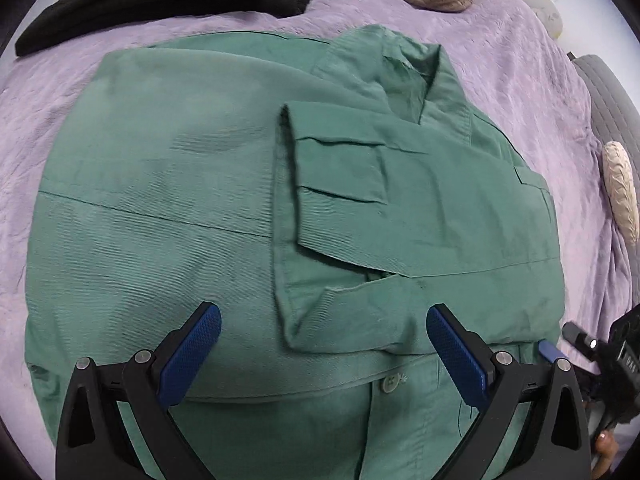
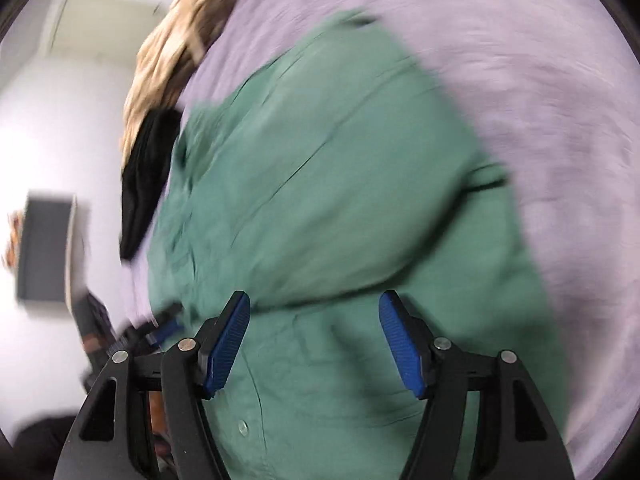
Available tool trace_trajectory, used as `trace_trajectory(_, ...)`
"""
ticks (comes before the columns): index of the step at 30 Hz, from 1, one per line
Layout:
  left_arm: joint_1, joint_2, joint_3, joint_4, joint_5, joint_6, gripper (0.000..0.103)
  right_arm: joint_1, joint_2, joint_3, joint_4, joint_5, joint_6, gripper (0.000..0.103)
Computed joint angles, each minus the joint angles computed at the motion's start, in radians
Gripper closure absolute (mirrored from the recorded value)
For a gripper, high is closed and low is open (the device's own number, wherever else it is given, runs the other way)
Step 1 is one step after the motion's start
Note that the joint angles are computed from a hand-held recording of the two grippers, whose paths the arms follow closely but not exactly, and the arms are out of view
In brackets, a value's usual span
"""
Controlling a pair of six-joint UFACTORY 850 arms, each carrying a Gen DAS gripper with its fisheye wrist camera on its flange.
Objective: Fold small clothes
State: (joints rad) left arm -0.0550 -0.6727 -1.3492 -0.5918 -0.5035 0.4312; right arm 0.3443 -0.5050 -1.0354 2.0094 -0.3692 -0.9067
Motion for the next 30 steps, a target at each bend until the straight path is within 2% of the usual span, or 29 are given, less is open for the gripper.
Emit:
trace_trajectory(2, -0.02, -0.004, -0.006, 0.022, 0.015, -0.024, 0.007, -0.026, -0.003, 0.034, 0.209, -0.045, -0.118, 0.032)
trace_trajectory(3, -0.027, -0.003, -0.007, 0.018, 0.019, -0.025, 0.032, -0.038, -0.011, 0.047, 0.307, -0.079, -0.169, 0.032)
trace_trajectory(4, -0.034, -0.004, -0.013, 0.055, 0.021, -0.06, 0.053, -0.04, -0.026, 0.047, 0.377, -0.106, -0.2, 0.033)
trace_trajectory(5, -0.036, -0.009, -0.021, 0.069, 0.016, -0.069, 0.058, -0.049, -0.033, 0.049, 0.414, -0.134, -0.207, 0.039)
trace_trajectory(6, -0.03, -0.006, -0.024, 0.041, 0.005, -0.041, 0.074, -0.059, -0.023, 0.052, 0.409, -0.136, -0.196, 0.076)
trace_trajectory(7, -0.02, -0.001, -0.023, -0.007, -0.006, 0.007, 0.089, -0.061, -0.023, 0.044, 0.391, -0.137, -0.187, 0.097)
trace_trajectory(10, 0.018, 0.042, 0.01, -0.166, -0.01, 0.182, 0.089, -0.055, 0.012, 0.035, 0.337, -0.148, -0.253, 0.098)
trace_trajectory(12, 0.029, 0.059, 0.025, -0.149, 0.019, 0.192, 0.089, -0.031, 0.024, 0.003, 0.202, -0.079, -0.213, 0.098)
trace_trajectory(14, 0.047, 0.031, 0.003, -0.134, -0.014, 0.168, 0.089, -0.012, 0.013, -0.03, -0.007, 0.021, -0.062, 0.098)
trace_trajectory(16, 0.059, 0.005, -0.006, -0.154, -0.043, 0.181, 0.088, -0.006, -0.019, -0.044, -0.104, 0.063, 0.044, 0.097)
trace_trajectory(20, 0.033, 0.021, 0.031, -0.049, 0.039, 0.143, 0.081, -0.024, -0.03, 0.005, 0.08, 0.019, -0.041, 0.095)
trace_trajectory(21, 0.026, 0.032, 0.04, 0.025, 0.06, 0.079, 0.072, -0.023, -0.015, 0.015, 0.074, 0.034, -0.03, 0.092)
trace_trajectory(22, 0.019, 0.048, 0.052, 0.129, 0.088, -0.013, 0.053, -0.024, 0.001, 0.024, 0.027, 0.056, 0.011, 0.085)
trace_trajectory(24, 0.014, 0.086, 0.087, 0.339, 0.156, -0.202, 0.025, -0.019, 0.042, 0.031, -0.166, 0.116, 0.172, 0.075)
trace_trajectory(26, 0.021, 0.126, 0.114, 0.447, 0.202, -0.282, 0.025, -0.016, 0.088, 0.035, -0.273, 0.154, 0.21, 0.074)
trace_trajectory(27, 0.026, 0.134, 0.112, 0.439, 0.198, -0.268, 0.025, -0.014, 0.107, 0.026, -0.354, 0.192, 0.236, 0.067)
trace_trajectory(28, 0.033, 0.134, 0.107, 0.4, 0.199, -0.229, 0.025, -0.012, 0.108, 0.009, -0.458, 0.225, 0.305, 0.05)
trace_trajectory(30, 0.034, 0.119, 0.083, 0.393, 0.198, -0.221, 0.025, -0.031, 0.085, -0.038, -0.668, 0.238, 0.445, 0.034)
